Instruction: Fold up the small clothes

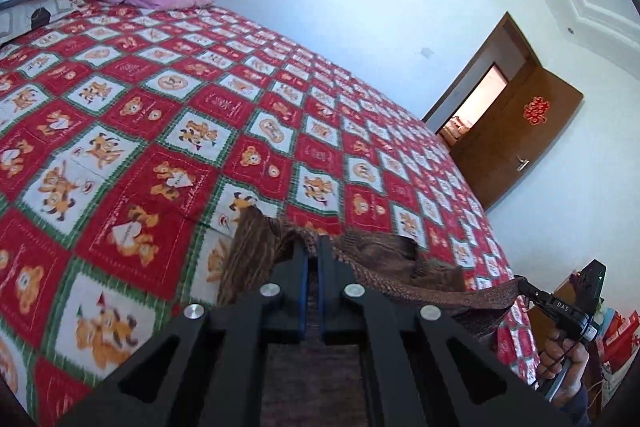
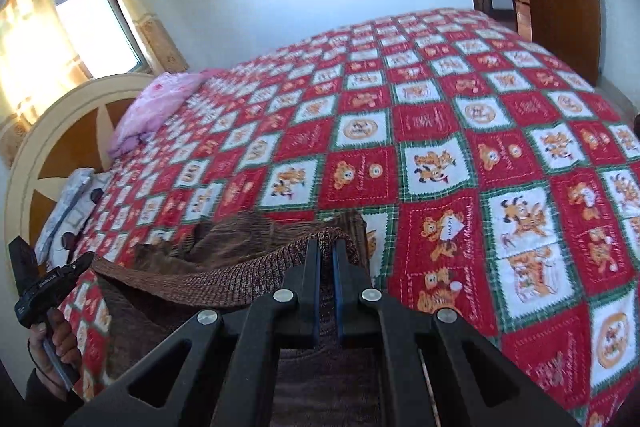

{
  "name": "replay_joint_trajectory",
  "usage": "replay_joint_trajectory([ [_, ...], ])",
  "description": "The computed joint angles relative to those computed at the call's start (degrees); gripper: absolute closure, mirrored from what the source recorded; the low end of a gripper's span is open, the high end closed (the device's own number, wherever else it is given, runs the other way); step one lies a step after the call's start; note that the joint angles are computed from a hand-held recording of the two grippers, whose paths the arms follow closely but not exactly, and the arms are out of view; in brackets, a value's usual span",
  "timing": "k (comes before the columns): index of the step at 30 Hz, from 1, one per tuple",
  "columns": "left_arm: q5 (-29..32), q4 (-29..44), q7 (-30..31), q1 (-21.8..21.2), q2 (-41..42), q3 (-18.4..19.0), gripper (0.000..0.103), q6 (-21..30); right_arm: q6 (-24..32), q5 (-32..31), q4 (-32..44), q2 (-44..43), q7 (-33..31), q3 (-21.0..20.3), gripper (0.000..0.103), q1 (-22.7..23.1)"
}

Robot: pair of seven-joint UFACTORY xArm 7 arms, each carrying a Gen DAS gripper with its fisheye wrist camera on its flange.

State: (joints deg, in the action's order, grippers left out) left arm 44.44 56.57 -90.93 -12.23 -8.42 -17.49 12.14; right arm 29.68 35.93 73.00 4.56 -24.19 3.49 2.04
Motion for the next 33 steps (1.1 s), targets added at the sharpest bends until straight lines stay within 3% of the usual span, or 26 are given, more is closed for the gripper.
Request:
replay_joint_trajectory([
  [3,-0.31,2.85,1.8,-0.29,5.83,1.96,0.1,0.56,-0.66,-5.99,5.62,8.13,4.45,0.17,0.097,0.69],
  [5,-0.63,5.02,3.5,-1.69,8.64,3.37,0.1,3.98,-3.38,-9.94,6.64,10.8,7.3,0.27,0.094,1.11],
  [7,-0.68,5.41,3.26,-2.85,9.7,4.96,0.096,4.83,-7.81,-14.01,4.7,10.22,10.44,-0.11,0.069,1.81],
  [8,-2.01,5.17,3.58,-3.5,9.42,5.63,0.097,5.75,-8.99,-13.75,3.35,9.13,9.99,0.84,0.05,1.04],
  [10,0.49,2.0,-0.93,-4.03,6.64,7.31,0.095,1.86,-10.67,-10.15,-0.22,5.8,4.59,3.54,0.049,-0.89],
  [11,2.66,0.83,-2.85,-3.84,5.05,7.17,0.089,1.68,-11.43,-11.44,-1.64,4.45,3.71,3.47,0.049,-0.29],
  [13,4.83,-1.26,-3.41,-3.76,1.04,5.37,0.078,4.2,-11.45,-11.71,-4.24,1.55,-1.69,4.38,0.049,0.67],
  [15,5.35,-2.63,-3.31,-3.51,-1.68,2.81,0.058,7.18,-7.35,-8.38,-4.6,0.0,-8.17,5.15,0.049,1.69],
  [16,4.66,-2.92,-2.16,-3.85,-2.6,1.36,0.055,10.07,-5.19,-7.21,-4.57,-0.36,-10.94,5.36,0.049,2.61],
  [20,4.51,-2.79,-0.19,-5.05,-2.06,-2.69,0.046,16.66,-7.11,-16.19,-4.42,1.65,-8.8,4.83,0.049,7.7],
  [23,4.28,-1.96,1.58,-7.08,0.7,-3.06,0.045,20.4,-3.38,-16.07,-0.12,5.86,-7.45,5.3,0.049,8.68],
  [25,4.37,-2.09,1.21,-8.41,1.39,-2.25,0.045,22.0,-3.93,-22.27,1.01,7.79,-1.36,3.99,0.076,10.89],
  [26,4.35,-2.27,0.95,-8.88,1.41,-1.73,0.045,22.25,-3.99,-23.41,1.36,8.24,0.0,4.03,0.097,11.19],
  [29,5.23,-4.44,-2.99,-8.69,0.14,-0.28,0.037,19.46,-6.06,-27.4,2.25,9.16,3.63,3.89,0.101,12.43],
  [33,9.15,-6.02,-7.77,-7.79,-0.24,-0.5,0.037,16.56,-7.84,-33.18,6.02,11.66,11.66,2.25,0.101,14.28],
])
